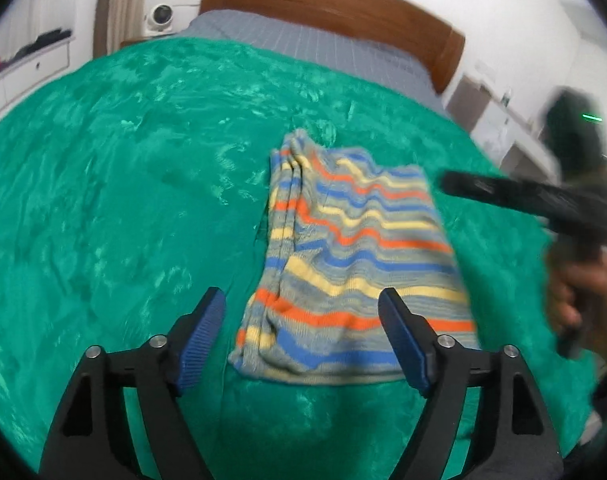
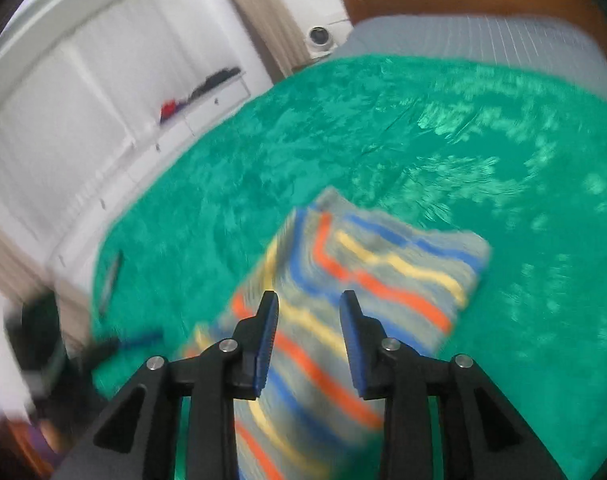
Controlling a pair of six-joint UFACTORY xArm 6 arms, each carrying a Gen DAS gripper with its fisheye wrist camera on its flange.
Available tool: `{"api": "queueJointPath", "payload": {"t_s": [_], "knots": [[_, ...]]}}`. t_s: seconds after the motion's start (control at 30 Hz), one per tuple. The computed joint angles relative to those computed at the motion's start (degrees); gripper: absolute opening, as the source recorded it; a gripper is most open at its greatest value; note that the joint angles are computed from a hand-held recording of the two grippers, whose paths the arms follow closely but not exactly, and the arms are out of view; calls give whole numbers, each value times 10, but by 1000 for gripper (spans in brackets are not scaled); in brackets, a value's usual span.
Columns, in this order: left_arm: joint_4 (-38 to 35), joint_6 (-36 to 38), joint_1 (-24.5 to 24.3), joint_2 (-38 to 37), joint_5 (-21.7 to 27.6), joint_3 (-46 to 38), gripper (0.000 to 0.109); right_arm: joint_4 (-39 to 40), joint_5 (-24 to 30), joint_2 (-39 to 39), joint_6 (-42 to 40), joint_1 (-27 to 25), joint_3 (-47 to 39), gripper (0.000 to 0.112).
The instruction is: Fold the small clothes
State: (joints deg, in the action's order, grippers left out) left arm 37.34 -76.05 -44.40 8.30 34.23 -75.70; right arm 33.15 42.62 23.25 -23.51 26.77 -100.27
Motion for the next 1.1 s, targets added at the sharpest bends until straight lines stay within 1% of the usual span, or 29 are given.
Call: {"api": "queueJointPath", "payload": {"t_s": [0.1,0.13,0.2,0.23,0.3,0.33,0.4,0.43,0.5,0.53,0.57,0.6,0.63,0.67,0.7,0.73,0.77,0.8,0.87,0.9,0.97,1.0,1.03,1.07,1.1], "knots": [[-56,63,-1,44,64,-48,80,3,-21,-67,-39,5,104,40],[-77,80,2,49,71,-50,79,12,-20,-75,-43,5,122,44],[-103,101,7,44,64,-42,79,12,-7,-78,-26,3,149,45],[-104,107,9,37,59,-38,79,3,-6,-74,-13,4,156,45],[-91,113,15,27,50,-40,79,5,-16,-75,-13,6,164,45],[-91,125,22,25,35,-44,80,11,-16,-75,-17,4,161,45],[-109,161,36,41,14,-73,87,20,-24,-76,-21,0,149,45],[-126,184,42,61,16,-103,90,14,-35,-75,-20,-1,142,45],[-175,247,51,115,32,-171,90,-8,-45,-61,-16,-4,115,45],[-199,278,56,149,50,-212,90,-19,-43,-48,-8,-5,94,45],[-198,285,59,185,86,-259,83,-22,-35,-31,-3,-7,70,45],[-185,277,58,210,124,-294,77,-25,-16,-3,1,-9,35,45],[-176,268,62,231,153,-315,72,-37,2,22,10,-10,6,45],[-191,267,69,239,158,-319,73,-57,38,57,28,-11,-34,45],[-204,262,76,230,140,-299,74,-71,58,77,43,-11,-52,46],[-210,255,81,216,123,-276,74,-75,55,84,45,-10,-52,46],[-204,246,82,205,123,-265,74,-72,27,73,36,-6,-30,45],[-192,233,82,191,126,-251,74,-87,11,60,46,-2,-14,45],[-194,220,84,138,95,-188,74,-114,-16,23,69,6,28,45],[-196,216,83,115,83,-160,74,-113,-31,-6,63,11,61,45],[-221,232,74,57,37,-84,83,-124,-47,-57,62,24,116,46],[-224,236,67,44,30,-66,85,-129,-49,-82,62,32,146,46],[-223,242,58,31,32,-48,86,-126,-50,-102,57,39,170,50],[-222,251,50,31,52,-48,86,-126,-53,-121,56,48,199,55],[-212,254,42,37,90,-54,85,-139,-46,-127,67,56,215,56]]}}
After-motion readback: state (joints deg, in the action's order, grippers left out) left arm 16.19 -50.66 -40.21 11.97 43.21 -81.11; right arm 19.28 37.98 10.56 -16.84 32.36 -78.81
